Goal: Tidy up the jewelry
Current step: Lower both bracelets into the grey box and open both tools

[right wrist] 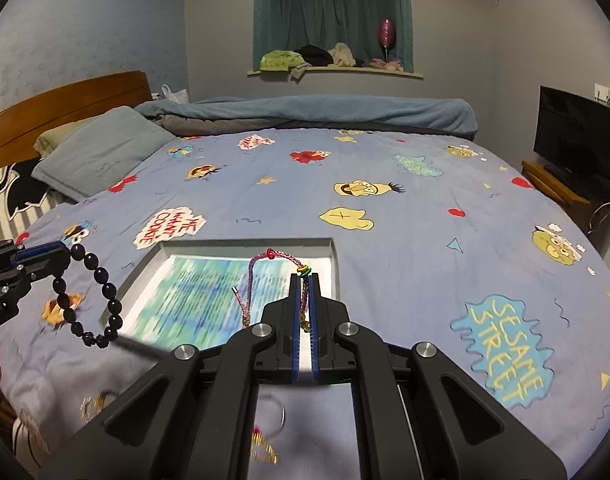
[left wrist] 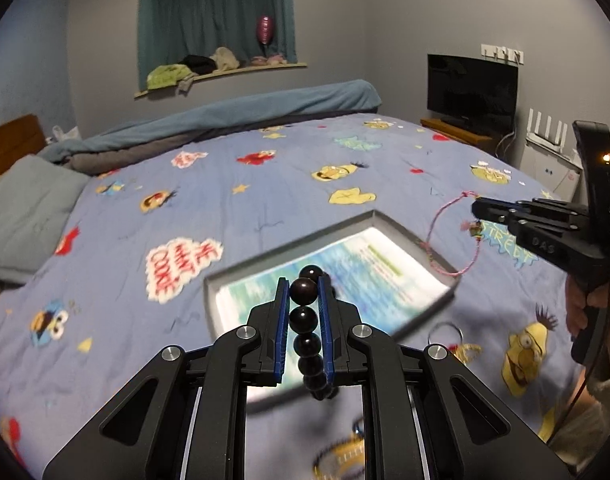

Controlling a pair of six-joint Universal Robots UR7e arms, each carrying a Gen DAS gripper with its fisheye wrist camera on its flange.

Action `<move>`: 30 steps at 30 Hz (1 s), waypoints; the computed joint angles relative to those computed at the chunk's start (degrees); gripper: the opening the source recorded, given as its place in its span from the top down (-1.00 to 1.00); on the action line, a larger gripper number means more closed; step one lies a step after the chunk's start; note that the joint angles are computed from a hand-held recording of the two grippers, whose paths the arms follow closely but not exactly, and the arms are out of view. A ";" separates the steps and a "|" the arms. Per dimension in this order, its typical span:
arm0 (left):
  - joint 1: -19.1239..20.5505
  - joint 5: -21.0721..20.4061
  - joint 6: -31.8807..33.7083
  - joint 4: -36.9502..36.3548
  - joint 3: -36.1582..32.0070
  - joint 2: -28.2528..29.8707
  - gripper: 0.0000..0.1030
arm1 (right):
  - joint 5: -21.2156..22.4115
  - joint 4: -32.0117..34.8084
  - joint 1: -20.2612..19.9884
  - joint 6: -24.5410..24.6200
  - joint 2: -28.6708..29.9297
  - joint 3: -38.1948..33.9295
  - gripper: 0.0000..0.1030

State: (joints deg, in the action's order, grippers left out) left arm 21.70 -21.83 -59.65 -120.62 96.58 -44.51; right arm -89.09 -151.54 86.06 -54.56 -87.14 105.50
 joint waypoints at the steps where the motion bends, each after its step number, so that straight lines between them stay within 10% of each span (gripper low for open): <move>1: 0.81 0.13 2.72 -1.71 -0.56 0.58 0.71 | -0.67 -0.83 0.37 0.43 1.22 -0.64 0.93; 9: 9.14 -0.66 11.22 -7.43 -5.59 5.09 0.70 | -7.12 -3.50 2.23 5.71 12.06 -5.96 0.93; 26: 16.54 -5.38 -2.60 4.39 -6.81 3.82 0.70 | -18.71 -3.68 4.88 6.41 22.46 -11.76 0.91; 30: 16.78 -5.54 -2.12 4.36 -6.98 4.33 0.40 | -18.84 -3.48 4.84 5.94 22.56 -11.31 0.73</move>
